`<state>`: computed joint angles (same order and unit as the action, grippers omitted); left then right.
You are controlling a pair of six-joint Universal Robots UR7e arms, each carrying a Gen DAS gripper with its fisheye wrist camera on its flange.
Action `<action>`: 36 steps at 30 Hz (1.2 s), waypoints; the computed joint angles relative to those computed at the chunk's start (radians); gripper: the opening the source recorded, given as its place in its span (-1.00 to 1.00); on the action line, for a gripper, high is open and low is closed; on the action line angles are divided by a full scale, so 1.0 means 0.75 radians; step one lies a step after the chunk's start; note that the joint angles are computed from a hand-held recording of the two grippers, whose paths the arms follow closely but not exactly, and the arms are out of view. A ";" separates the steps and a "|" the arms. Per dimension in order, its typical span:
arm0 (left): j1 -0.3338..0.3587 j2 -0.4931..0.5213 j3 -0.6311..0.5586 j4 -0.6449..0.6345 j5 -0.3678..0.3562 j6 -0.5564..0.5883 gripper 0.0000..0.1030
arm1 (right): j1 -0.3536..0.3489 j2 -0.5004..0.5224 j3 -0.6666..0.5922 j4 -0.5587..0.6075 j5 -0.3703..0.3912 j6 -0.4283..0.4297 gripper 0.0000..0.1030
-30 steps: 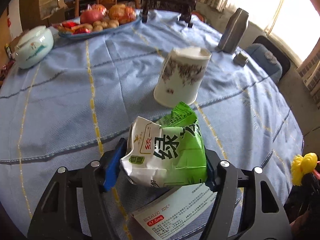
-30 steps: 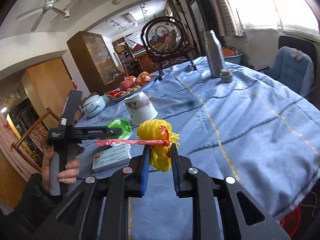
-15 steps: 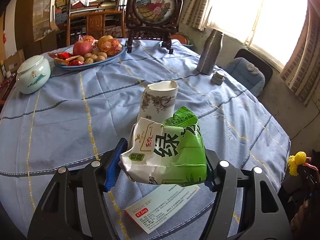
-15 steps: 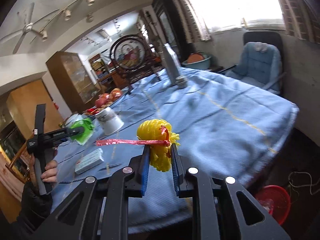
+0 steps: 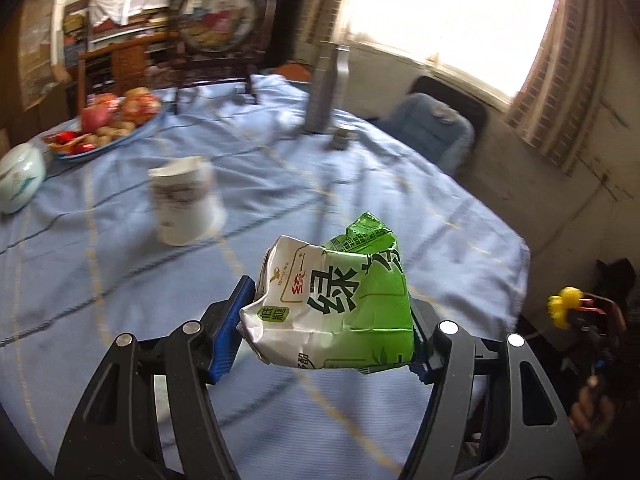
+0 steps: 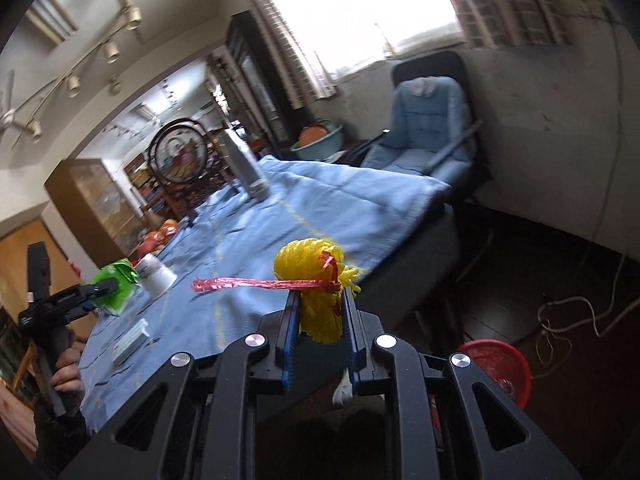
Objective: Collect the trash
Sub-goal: 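Carry the snack bag and yarn tuft with both tools to the wastebasket, then open both tools over the red wastebasket to drop the bag and yarn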
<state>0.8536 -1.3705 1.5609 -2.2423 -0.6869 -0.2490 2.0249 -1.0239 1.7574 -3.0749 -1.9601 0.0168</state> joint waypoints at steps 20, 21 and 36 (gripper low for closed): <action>-0.083 0.382 -0.130 -0.029 -0.376 0.072 0.27 | -0.325 0.021 0.170 0.058 -0.167 0.159 -0.10; -0.083 0.398 -0.138 -0.022 -0.388 0.074 0.27 | -0.331 0.012 0.184 0.023 -0.140 0.164 -0.10; -0.066 0.764 -0.336 0.085 -0.571 0.108 0.27 | -0.374 -0.102 0.322 -0.396 -0.145 0.184 0.07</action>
